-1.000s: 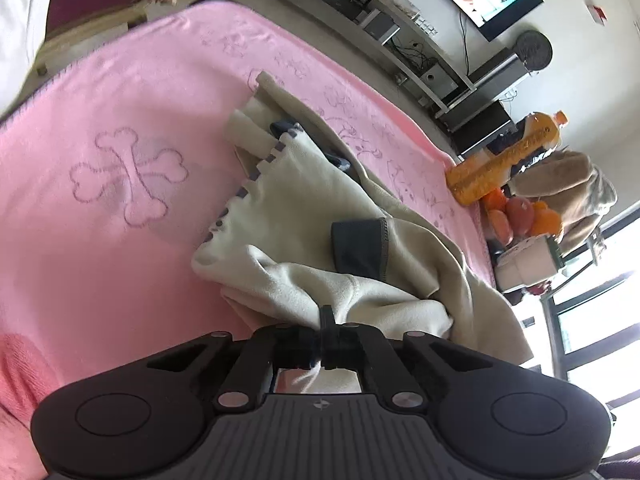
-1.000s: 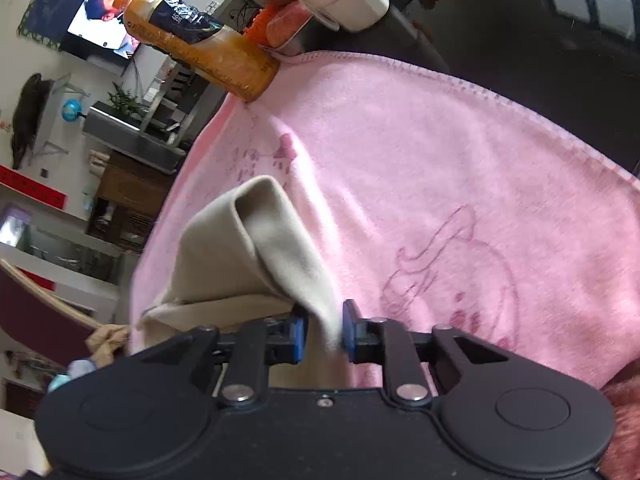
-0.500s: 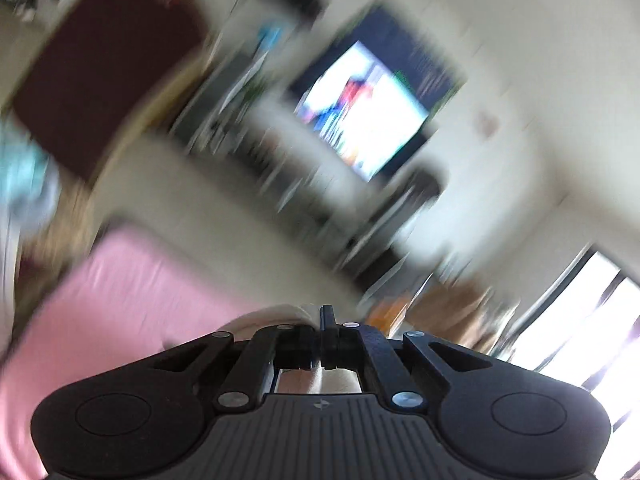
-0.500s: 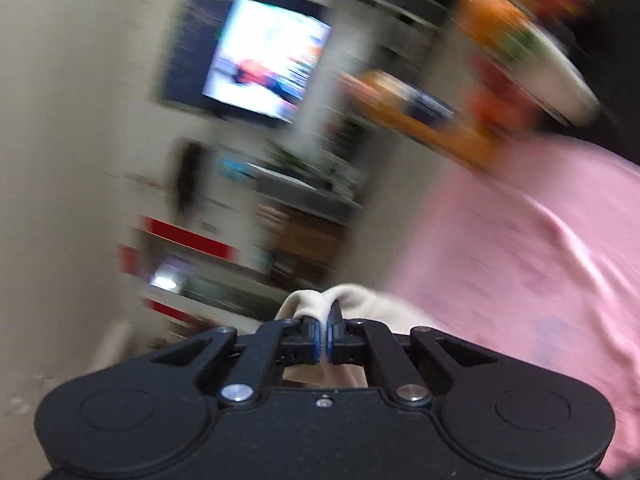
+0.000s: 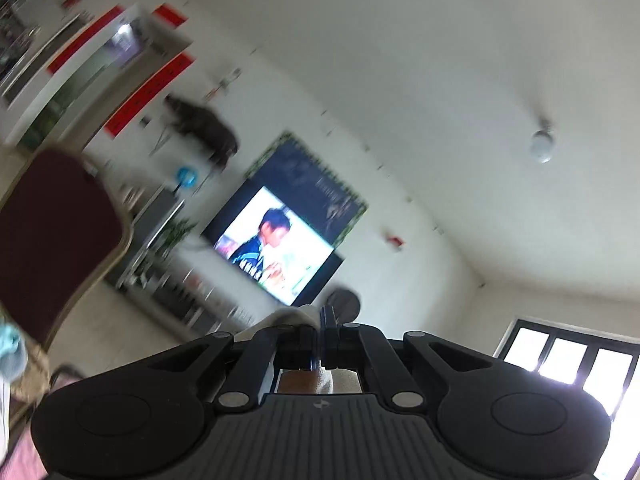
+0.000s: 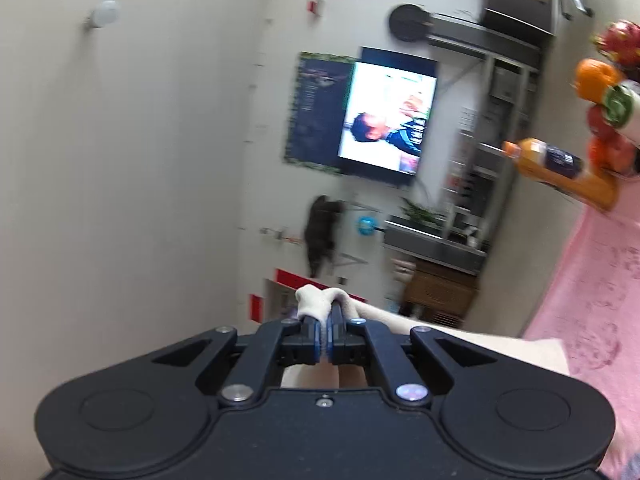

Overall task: Fold clothes
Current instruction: 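Lift the sweatshirt high with both tools and shake it open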

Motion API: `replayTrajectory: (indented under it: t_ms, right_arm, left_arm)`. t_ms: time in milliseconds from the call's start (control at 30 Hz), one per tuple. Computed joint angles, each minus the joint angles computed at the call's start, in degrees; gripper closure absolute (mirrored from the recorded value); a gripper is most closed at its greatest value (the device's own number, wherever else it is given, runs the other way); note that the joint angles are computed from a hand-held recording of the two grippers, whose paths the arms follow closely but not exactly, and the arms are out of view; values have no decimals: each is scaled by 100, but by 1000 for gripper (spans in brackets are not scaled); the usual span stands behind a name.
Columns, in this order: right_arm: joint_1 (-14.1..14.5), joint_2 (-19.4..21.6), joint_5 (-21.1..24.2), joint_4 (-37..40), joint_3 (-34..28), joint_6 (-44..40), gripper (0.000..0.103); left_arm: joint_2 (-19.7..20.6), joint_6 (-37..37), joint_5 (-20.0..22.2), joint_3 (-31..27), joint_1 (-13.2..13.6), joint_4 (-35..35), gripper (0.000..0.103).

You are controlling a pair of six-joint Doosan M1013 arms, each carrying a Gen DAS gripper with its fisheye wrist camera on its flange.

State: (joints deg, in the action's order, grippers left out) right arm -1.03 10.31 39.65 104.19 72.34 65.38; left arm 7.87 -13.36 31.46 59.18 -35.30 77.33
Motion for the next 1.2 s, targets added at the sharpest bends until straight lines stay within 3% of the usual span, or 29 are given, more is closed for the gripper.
replayTrajectory:
  t_ms: [100,200,267,367,467,567,633,700,767,833,933,1067,1200]
  right_arm:
    - [10,3,271,-654,-80,664,100]
    - [34,-54,178,-683,23,418,100]
    - [67,-8,27,-744,-54,229,100]
    - [215,266,-317,-1623,-522,609,100]
    - [429,786,-585,-3241,-1366,1524,100]
    - [650,1593,-440,-5199,-2693,2858,100]
    - [760,2159,-224,-6137,-3781,3486,100]
    - [811,2589,-194,-6440,-4713,3490,100]
    - [845,2634,-610,-6222,-4878,2782,100]
    - [818,2451,-885,-5840,-4509,2088,100]
    - [753,2194,-952,-5516,-3853,1497,100]
    - [701,1963,-373,-6023,-2844,2016,100]
    - [695,1901,383,-6665,-1952,3151,99]
  left_arm:
    - [37,433,274,-106,-92,-71,103]
    - [56,967,255,-101,16,-680,103]
    - [142,1450,317,-173,156,-1277,103]
    - [403,2466,497,-487,506,-2674,103]
    - [1116,4039,1238,-1456,923,-4489,103]
    - [2208,4945,2480,-3158,1310,-5584,103]
    - [2811,5171,2846,-4310,1385,-5547,103]
    - [2978,5418,2550,-4694,1301,-5058,103]
    - [2748,5441,1948,-4254,1183,-4495,103]
    - [2503,5348,1485,-3750,1092,-4041,103]
    - [2081,4898,1212,-2680,1012,-3725,103]
    - [1764,4084,1591,-1350,929,-3762,103]
    - [1635,3236,1968,-274,1057,-4701,103]
